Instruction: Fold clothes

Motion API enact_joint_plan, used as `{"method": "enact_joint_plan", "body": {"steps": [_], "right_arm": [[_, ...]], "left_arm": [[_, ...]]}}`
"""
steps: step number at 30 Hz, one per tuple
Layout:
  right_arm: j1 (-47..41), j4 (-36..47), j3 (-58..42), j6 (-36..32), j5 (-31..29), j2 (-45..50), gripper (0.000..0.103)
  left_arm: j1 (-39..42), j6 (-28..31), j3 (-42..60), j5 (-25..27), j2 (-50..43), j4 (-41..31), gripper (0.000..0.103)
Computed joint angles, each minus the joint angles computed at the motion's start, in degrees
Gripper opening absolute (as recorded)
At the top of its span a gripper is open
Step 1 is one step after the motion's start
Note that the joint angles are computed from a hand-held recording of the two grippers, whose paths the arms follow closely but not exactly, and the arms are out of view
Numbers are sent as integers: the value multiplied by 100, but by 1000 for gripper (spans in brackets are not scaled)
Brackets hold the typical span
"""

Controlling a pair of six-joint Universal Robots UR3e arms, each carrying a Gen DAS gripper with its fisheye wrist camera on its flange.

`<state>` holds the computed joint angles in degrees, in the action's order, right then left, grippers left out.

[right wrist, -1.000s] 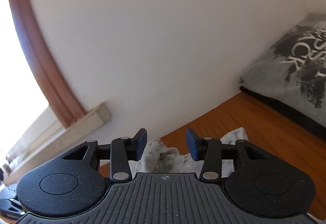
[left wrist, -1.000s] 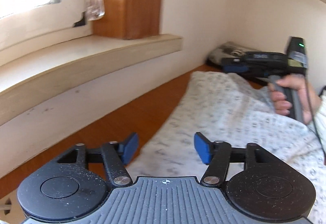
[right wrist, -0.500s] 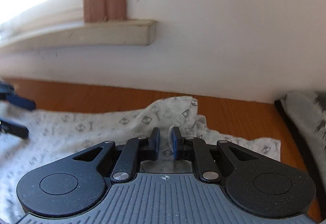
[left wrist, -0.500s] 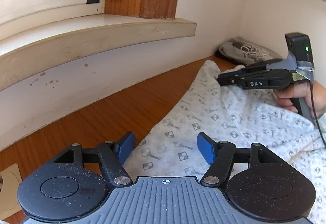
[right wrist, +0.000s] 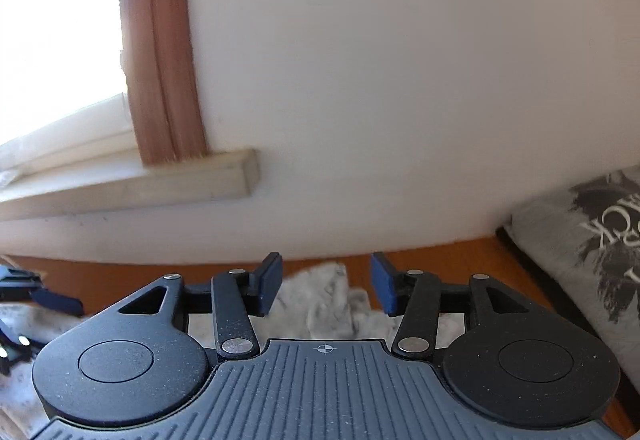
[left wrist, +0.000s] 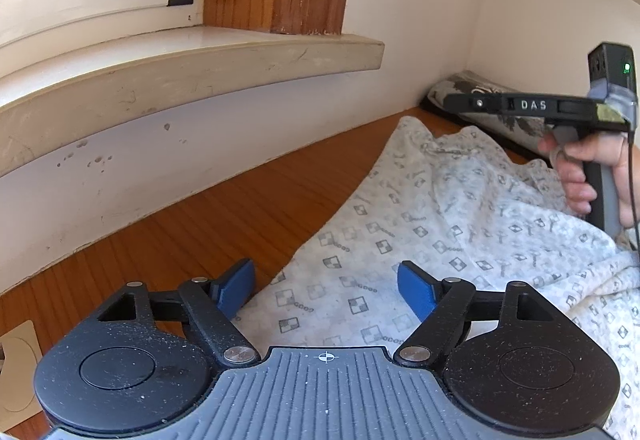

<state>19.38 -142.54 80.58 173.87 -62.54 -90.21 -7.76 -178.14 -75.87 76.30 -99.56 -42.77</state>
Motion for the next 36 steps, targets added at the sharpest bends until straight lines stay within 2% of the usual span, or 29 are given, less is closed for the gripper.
{"method": "enact_joint_plan", "body": {"steps": [4, 6, 8, 11, 14, 16, 20, 23, 25, 27, 28, 31, 34, 36], "right_arm": [[463, 934, -917, -445, -270, 630, 29], [688, 1487, -1276, -709, -552, 787, 27], [922, 1593, -1579, -937, -1144, 1054, 26], [657, 1297, -1375, -731, -1143, 692, 26], [-41, 929, -760, -615, -797, -237, 36], [-764, 1152, -400, -725, -262, -938, 51], [-2130, 2290, 269, -1335, 666, -2182, 52], [-3204, 3365, 857, -2110, 1437, -3196, 55], [-3452, 3738, 1104, -2407, 1594, -3534, 58], [-2978, 3420, 1427, -2265, 1440, -3612, 61], [-2538, 3104, 1502, -2054, 1224, -3505, 67], [-1294, 2176, 1643, -1507, 621, -3120, 77], [-290, 1530, 1664, -1218, 90, -2730, 80], [257, 1204, 1663, -1099, -308, -2443, 82]], "left_arm": [[10, 8, 35, -13, -12, -26, 83], [8, -4, 37, -4, -11, -33, 84], [5, -15, 39, 5, -9, -38, 86], [8, -9, 37, -1, -14, -32, 86], [13, 10, 41, -23, -20, -39, 87], [9, 21, 33, -18, -20, -30, 87], [19, 23, -11, -45, 1, 10, 88], [88, -23, -169, -130, 141, 176, 88], [161, -62, -236, -207, 294, 191, 88], [240, -99, -297, -286, 449, 197, 88], [326, -69, -377, -333, 623, 133, 90], [702, 195, -825, -417, 1357, -99, 99], [1365, 698, -1487, -575, 2375, -565, 99], [2064, 1041, -1921, -858, 3164, -1037, 100]]}}
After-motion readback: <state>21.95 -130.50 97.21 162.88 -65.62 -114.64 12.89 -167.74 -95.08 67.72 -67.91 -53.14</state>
